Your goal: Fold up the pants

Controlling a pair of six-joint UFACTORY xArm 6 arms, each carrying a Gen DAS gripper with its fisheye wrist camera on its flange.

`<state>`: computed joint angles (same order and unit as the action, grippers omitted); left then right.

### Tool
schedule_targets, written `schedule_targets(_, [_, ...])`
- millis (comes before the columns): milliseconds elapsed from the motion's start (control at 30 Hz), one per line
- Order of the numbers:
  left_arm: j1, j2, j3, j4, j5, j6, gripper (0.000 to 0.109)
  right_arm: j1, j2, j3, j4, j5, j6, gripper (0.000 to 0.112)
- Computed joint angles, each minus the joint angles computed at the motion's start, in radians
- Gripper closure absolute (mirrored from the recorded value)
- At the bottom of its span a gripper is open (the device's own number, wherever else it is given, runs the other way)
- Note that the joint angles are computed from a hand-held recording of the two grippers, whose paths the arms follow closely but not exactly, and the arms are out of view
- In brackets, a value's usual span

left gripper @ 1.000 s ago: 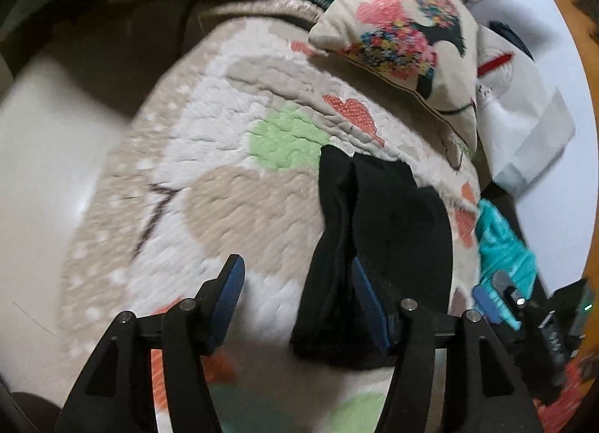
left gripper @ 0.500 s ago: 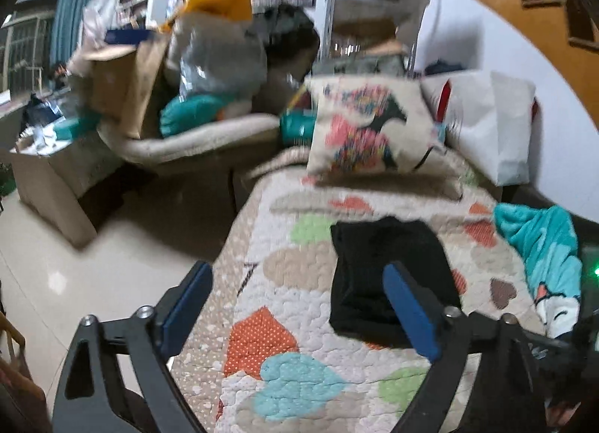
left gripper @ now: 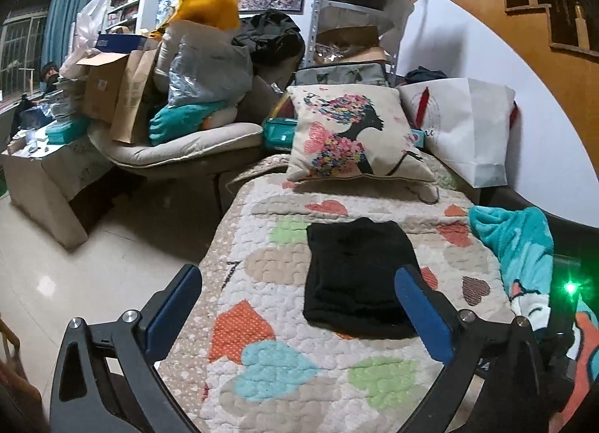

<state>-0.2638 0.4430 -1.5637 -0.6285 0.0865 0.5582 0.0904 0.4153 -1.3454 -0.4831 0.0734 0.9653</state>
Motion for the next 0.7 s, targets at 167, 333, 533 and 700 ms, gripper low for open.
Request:
schedule_targets(167, [-0.001,0.003,0.004,0.082,0.024,-0.057,0.006,0.007,0.007,-0.006,-0.004,0.006,-0.01,0.033])
schedule_targets(333, [0.003,0.017,-0.006,0.147,0.053,-0.11,0.006,0.01,0.01,-0.008,0.01,0.008,-0.017,0.033])
schedule_targets(533, [0.004,0.029,-0.017,0.164,0.073,-0.12,0.006,0.013,0.022,-0.011,0.057,0.012,-0.045,0.033])
schedule_targets(700, [0.004,0.038,-0.034,0.156,0.116,-0.104,0.006,0.015,0.03,-0.018,0.074,0.019,-0.065,0.033])
